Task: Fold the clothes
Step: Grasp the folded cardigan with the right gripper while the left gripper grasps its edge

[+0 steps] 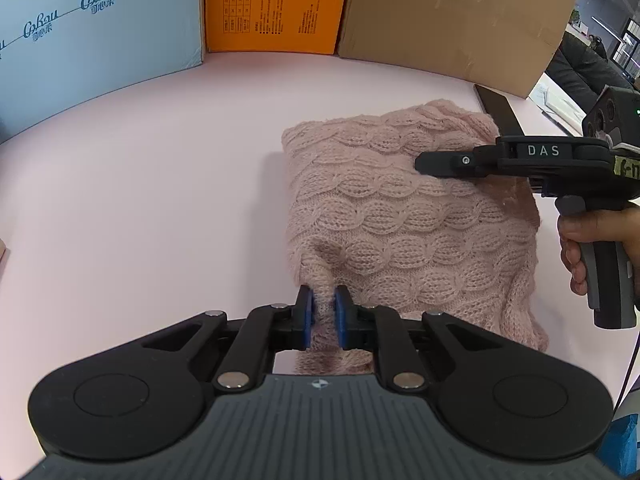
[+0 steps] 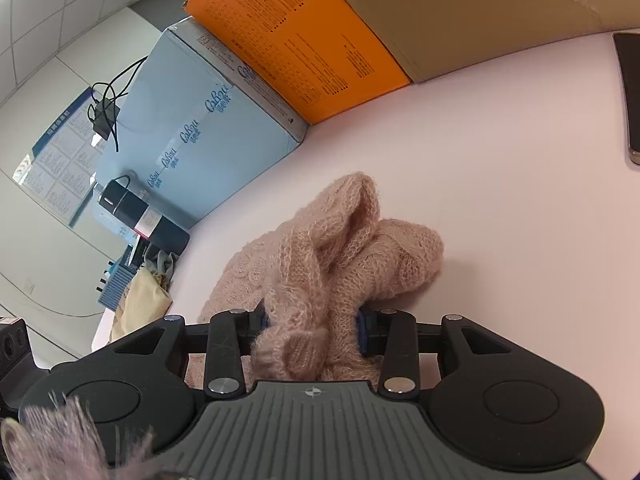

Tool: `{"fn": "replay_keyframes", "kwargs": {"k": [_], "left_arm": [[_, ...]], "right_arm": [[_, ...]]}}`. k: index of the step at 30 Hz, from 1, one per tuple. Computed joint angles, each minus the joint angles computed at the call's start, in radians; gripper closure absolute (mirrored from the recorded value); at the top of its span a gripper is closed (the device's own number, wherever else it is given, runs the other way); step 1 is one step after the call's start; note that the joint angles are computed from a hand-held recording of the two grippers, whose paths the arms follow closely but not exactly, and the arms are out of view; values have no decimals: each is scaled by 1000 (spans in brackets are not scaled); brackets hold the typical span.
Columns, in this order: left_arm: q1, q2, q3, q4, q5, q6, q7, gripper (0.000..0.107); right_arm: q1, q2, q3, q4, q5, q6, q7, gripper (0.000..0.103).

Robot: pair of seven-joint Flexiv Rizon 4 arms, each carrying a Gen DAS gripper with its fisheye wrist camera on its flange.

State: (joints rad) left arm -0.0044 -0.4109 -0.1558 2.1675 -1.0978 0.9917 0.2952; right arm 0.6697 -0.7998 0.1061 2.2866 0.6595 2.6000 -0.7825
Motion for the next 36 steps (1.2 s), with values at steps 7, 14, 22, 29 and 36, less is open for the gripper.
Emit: {"fn": "replay_keyframes", "kwargs": {"k": [7,14,22,29,36], "left_arm": [[35,-21,31,-54,106,-117,-91,62],[70,-39,56,-101,225,-249,-225,11],[42,-39,20,-61,244,-130,-282,21],[22,25,-32,52,98,10,-30,80],[-14,54,-16,71,-59,51,114,88]], "right_arm": [[40,12,-26,-22,62,-58,-46,68],[31,-46,-13,-34,69,-9,-35,57],[26,-160,12,-66,59,166,-20,55],[25,-109,16,-71,84,93,-67,52],[49,-55,-5,-83,119,42,-127,67]]}}
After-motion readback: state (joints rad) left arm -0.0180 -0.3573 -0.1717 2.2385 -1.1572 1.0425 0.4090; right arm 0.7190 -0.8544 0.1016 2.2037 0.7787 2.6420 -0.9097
